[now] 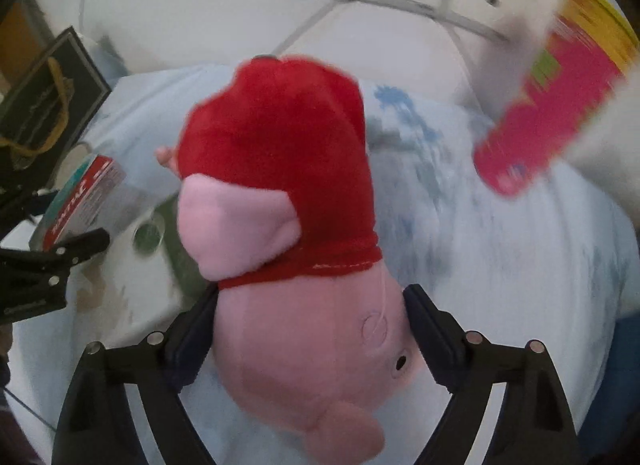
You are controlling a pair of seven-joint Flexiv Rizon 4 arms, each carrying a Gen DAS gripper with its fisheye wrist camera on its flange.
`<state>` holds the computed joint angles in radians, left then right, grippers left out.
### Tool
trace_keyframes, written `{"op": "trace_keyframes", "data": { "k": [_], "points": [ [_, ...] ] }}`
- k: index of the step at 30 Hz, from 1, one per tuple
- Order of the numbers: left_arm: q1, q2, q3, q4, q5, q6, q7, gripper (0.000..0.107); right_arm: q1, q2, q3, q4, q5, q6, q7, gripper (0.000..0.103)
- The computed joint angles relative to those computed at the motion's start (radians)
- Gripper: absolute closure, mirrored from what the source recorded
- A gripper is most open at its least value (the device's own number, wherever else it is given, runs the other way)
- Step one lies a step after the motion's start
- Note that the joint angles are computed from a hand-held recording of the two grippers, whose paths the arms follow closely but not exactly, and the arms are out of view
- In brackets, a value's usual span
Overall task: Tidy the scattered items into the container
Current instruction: 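Lift the Tylenol box and pig plush with both tools and carry them over the crate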
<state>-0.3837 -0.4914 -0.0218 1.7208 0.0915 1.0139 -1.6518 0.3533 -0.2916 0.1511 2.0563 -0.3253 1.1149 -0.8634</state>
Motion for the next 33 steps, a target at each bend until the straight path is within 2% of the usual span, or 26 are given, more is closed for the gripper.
{"op": "trace_keyframes", "data": {
  "k": [3, 7, 13, 14, 15, 17, 18, 23, 26, 31, 33],
  "points": [
    [-0.017, 0.084, 0.005, 0.113, 0.016, 0.039, -0.030, 0.034, 0.007, 0.089, 0.019, 0.103, 0.000, 0.001, 0.043, 0.017],
    [-0.028, 0.191, 0.000, 0.250, 0.042, 0.096, -0.080, 0.034, 0.003, 0.224, 0.079, 0.229, 0.087, 0.006, 0.071, 0.017],
    [-0.020, 0.251, -0.046, 0.379, 0.003, 0.110, -0.109, 0.034, 0.032, 0.343, 0.130, 0.337, 0.174, -0.024, 0.111, 0.019],
    [-0.021, 0.250, -0.049, 0.386, 0.005, 0.112, -0.115, 0.034, 0.034, 0.350, 0.132, 0.350, 0.163, -0.019, 0.131, 0.016],
    [-0.026, 0.249, -0.046, 0.387, 0.016, 0.109, -0.129, 0.034, 0.034, 0.362, 0.135, 0.366, 0.142, -0.016, 0.159, 0.007],
    [-0.036, 0.249, -0.037, 0.378, 0.043, 0.085, -0.171, 0.030, 0.030, 0.376, 0.135, 0.377, 0.079, -0.008, 0.204, 0.000],
    [-0.036, 0.252, -0.036, 0.378, 0.048, 0.079, -0.185, 0.026, 0.027, 0.382, 0.134, 0.380, 0.045, -0.004, 0.226, 0.000],
    [-0.030, 0.252, -0.040, 0.379, 0.066, 0.062, -0.220, 0.021, 0.009, 0.367, 0.119, 0.348, -0.135, -0.029, 0.271, 0.000],
    [-0.021, 0.234, -0.045, 0.379, 0.058, 0.056, -0.221, 0.021, 0.009, 0.326, 0.104, 0.314, -0.188, -0.043, 0.260, 0.000],
    [-0.017, 0.225, -0.047, 0.402, 0.037, 0.113, -0.221, 0.021, 0.012, 0.245, 0.070, 0.275, -0.270, -0.037, 0.245, 0.000],
    [-0.016, 0.221, -0.052, 0.411, 0.025, 0.131, -0.213, 0.026, 0.011, 0.204, 0.052, 0.264, -0.293, 0.004, 0.261, 0.000]
  ]
}}
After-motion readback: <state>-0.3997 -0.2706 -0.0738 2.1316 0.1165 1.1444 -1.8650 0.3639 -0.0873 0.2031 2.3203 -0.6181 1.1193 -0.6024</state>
